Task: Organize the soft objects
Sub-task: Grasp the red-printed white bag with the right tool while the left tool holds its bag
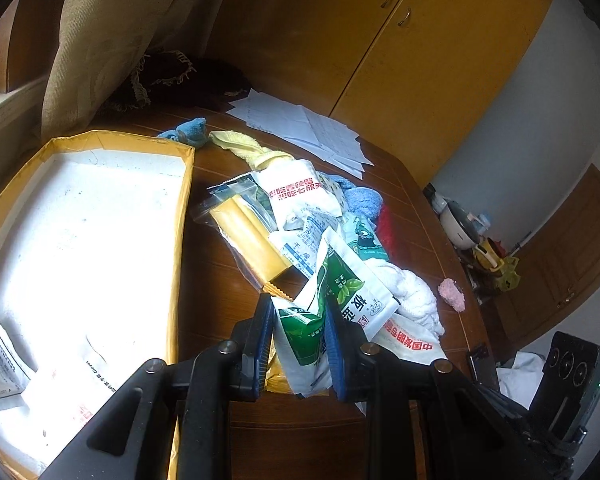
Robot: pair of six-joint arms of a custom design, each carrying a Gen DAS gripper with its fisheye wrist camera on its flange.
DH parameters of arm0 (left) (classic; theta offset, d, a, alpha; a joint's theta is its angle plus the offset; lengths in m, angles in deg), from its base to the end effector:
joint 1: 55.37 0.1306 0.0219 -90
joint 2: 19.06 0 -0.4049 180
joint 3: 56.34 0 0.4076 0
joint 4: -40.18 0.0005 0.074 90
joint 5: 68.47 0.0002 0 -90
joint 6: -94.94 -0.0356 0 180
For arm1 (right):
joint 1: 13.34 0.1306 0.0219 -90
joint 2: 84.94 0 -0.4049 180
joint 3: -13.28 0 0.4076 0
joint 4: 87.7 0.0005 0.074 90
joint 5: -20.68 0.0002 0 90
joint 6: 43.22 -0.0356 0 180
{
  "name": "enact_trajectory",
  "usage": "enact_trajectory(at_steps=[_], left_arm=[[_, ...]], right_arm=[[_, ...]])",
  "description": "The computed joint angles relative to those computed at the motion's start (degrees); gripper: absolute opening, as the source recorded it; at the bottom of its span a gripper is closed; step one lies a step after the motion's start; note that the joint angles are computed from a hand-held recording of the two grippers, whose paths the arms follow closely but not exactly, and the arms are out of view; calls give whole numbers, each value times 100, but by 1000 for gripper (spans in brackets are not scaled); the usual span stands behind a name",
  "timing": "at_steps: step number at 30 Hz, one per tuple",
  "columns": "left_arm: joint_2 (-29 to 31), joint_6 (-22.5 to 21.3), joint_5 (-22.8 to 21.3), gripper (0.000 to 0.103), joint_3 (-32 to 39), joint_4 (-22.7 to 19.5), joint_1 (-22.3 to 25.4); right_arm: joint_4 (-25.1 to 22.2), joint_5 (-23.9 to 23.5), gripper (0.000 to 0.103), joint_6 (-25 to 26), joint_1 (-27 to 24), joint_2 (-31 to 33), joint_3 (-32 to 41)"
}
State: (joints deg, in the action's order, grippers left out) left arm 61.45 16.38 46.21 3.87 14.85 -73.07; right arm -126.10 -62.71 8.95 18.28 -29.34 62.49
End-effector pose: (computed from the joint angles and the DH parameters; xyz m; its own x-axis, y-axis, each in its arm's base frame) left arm 0.3875 -0.1398 0.3124 -0.7774 0.0589 -0.6262 0.4083 0.8045 -0.4312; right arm 0.2372 0.1406 0.3421 -0.7506 0.2533 -0.6103 0.0115 0.9285 0.3712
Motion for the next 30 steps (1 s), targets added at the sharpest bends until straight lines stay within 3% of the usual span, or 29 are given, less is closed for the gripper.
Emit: enact_trajectory(at_steps=[4,7,14,22,30], left_arm=[[6,18,39,25,-2,-29,37],[-21,43,23,25,-18,-26,44],[-47,31,-13,25,-26,-79,58],[-63,16,-52,25,-26,-90,44],[-41,49,-41,25,-22,-93,81]], right_arm=[[66,80,67,58,286,-171,46],[122,488,67,187,383,-211,162],[-96,1159,68,104,-55,152,267],[-215,626,67,-31,-258,500,139],[102,281,67,42,-468,501,229]])
